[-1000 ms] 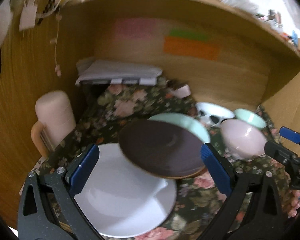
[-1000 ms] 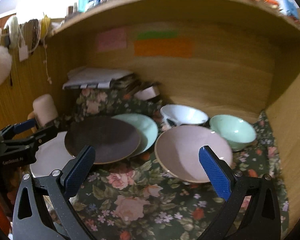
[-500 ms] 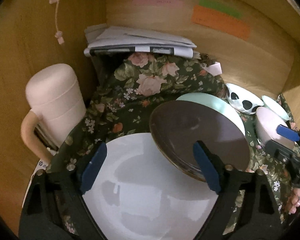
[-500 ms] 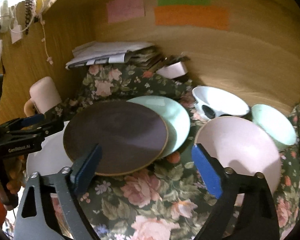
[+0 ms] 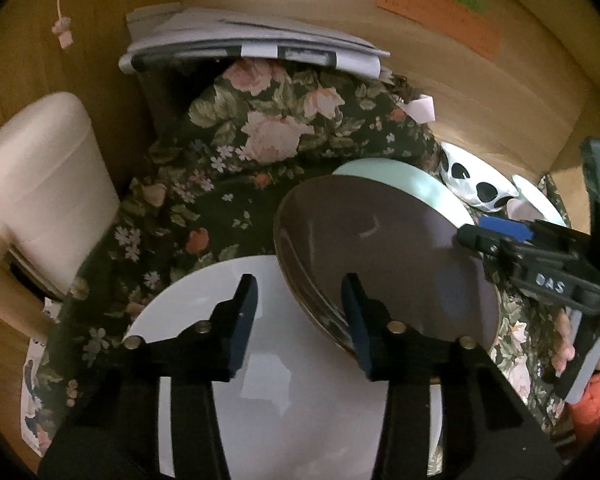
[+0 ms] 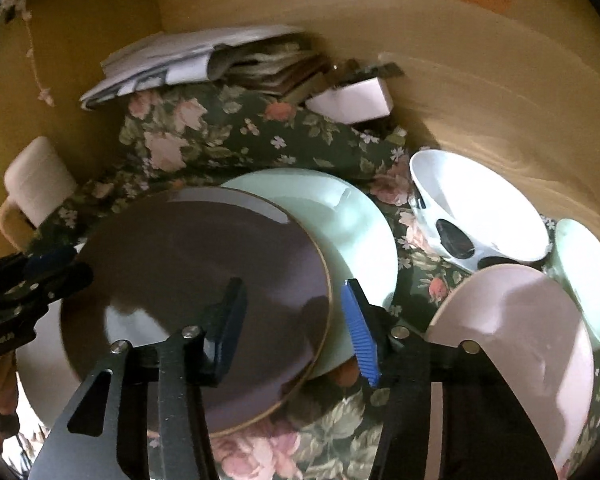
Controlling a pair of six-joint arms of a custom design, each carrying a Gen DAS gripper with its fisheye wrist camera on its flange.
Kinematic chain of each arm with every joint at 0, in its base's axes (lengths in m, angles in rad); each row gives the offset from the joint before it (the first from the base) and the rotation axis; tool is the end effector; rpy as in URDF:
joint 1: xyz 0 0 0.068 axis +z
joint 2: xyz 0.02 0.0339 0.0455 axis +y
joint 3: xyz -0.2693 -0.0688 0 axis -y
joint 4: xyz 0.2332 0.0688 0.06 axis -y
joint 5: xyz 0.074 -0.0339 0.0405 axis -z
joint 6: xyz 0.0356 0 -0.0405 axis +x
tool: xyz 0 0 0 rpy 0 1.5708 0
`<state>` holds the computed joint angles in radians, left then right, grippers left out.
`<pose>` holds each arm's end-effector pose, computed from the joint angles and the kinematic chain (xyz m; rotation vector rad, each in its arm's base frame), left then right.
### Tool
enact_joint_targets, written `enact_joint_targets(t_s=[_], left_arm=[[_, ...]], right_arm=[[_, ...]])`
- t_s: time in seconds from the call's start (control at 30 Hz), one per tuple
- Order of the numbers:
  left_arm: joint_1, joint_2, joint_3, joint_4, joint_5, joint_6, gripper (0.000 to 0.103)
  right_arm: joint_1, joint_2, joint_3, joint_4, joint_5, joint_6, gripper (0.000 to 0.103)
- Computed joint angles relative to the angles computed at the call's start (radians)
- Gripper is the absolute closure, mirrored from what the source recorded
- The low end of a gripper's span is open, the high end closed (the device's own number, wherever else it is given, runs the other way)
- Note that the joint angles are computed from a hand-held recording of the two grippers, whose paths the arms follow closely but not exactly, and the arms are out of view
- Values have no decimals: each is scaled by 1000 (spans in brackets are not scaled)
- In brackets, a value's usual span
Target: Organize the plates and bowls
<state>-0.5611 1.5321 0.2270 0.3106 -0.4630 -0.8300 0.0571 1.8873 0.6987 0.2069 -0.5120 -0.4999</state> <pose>0.1663 -0.0857 0.0846 -0.4906 2.3690 -0.0216 0.3033 0.0348 0.0881 -0.8517 2.2783 0.4576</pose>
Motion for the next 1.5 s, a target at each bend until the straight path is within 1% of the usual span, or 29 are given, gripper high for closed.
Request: enact_joint_targets(t_s=[0.07,0.13,0.2,0.4,0.47,0.57,0.63,0.77,0.9,0.93,0.97,1.07,1.17,1.33,1.43,1.5], left_arm=[[12,13,-6,25,18,15,63],[21,17,-10,42,36,28,68],[25,9,-18,55,48,38,72],[23,6,-22,72,63,64,76],[21,7,-21,72,60,64,76],[32,3,-31,87,74,71,76],[32,4,-32,91,72,72,76],[32,6,-37,102,71,76,76],[39,3,-46,117,81,84,76],[41,2,-49,122,83,87,76],[47,-14,-39,80,107,78,76],[54,-19,-51,100,117,83,76],[60,-25,-62,113,120,80,76],[93,-45,-70,101,146,81,77],[101,-47,-69,81,161,78,77],[93,-58,-75,67,150,65,76]], right_arm=[[9,24,34,-31,11,6,66],[15,44,64,-58,18,20,67],[19,51,71,-55,30,34,69],[49,60,86,-41,91,49,69],[58,61,93,-41,103,53,69],[66,62,122,-79,96,51,77],[81,64,139,-105,104,45,77],[127,84,156,-92,175,58,77],[139,129,233,-180,190,57,77],[136,138,249,-192,180,62,77],[134,148,270,-219,175,64,76],[134,181,342,-298,158,78,74],[115,206,387,-343,139,55,74],[112,204,367,-326,101,56,74],[106,189,319,-283,76,56,74],[99,177,295,-271,53,51,74]])
